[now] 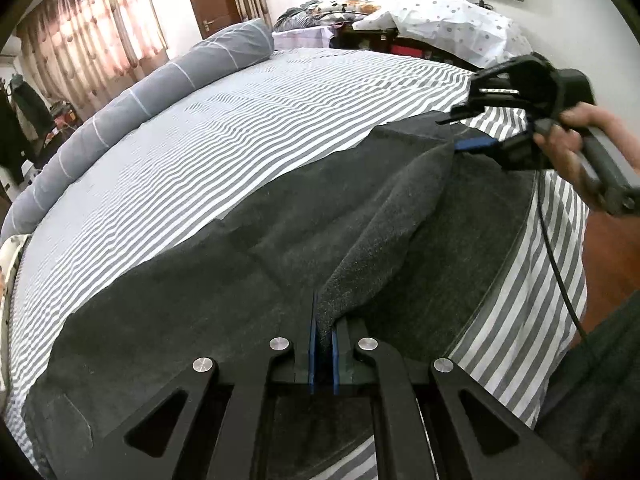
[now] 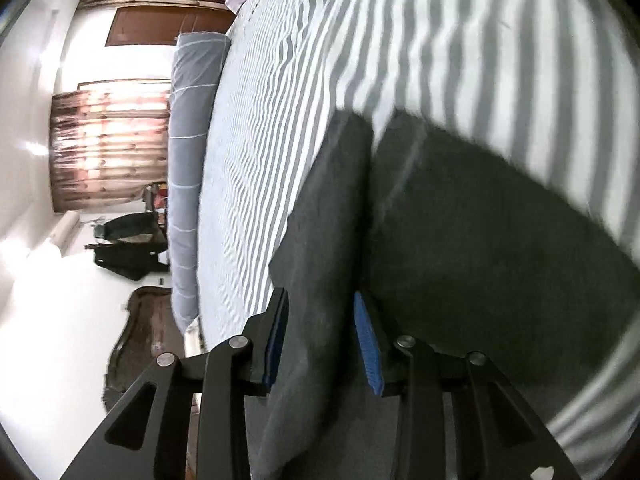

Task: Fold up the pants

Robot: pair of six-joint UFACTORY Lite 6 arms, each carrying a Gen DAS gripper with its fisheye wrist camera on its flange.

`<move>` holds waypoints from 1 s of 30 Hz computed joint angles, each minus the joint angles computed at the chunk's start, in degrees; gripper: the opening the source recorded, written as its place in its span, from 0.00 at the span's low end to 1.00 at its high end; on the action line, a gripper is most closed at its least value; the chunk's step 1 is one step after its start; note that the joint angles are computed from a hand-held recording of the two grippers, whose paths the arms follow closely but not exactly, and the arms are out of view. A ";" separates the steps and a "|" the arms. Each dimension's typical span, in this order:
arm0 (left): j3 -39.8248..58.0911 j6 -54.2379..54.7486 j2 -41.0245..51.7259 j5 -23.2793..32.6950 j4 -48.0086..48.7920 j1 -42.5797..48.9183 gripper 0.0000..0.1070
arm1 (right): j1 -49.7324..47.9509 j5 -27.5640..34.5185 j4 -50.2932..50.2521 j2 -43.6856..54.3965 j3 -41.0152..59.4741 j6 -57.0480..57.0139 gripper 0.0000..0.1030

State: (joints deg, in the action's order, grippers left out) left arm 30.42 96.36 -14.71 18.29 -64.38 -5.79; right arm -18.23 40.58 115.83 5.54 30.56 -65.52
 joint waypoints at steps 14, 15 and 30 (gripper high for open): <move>-0.14 2.67 -2.87 7.92 2.62 4.06 0.05 | 5.57 -15.49 -39.91 -8.05 15.24 37.60 0.06; -0.43 3.46 -3.07 8.32 2.27 4.57 0.05 | 7.58 -16.56 -45.90 -6.39 18.52 43.50 0.06; 3.11 5.17 6.78 9.52 -4.12 8.21 0.05 | 13.27 -11.72 -41.93 19.90 44.38 35.37 0.21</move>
State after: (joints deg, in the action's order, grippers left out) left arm 33.53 101.53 -7.92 27.81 -68.50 2.42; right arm -4.96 28.86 73.90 25.44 74.94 -30.15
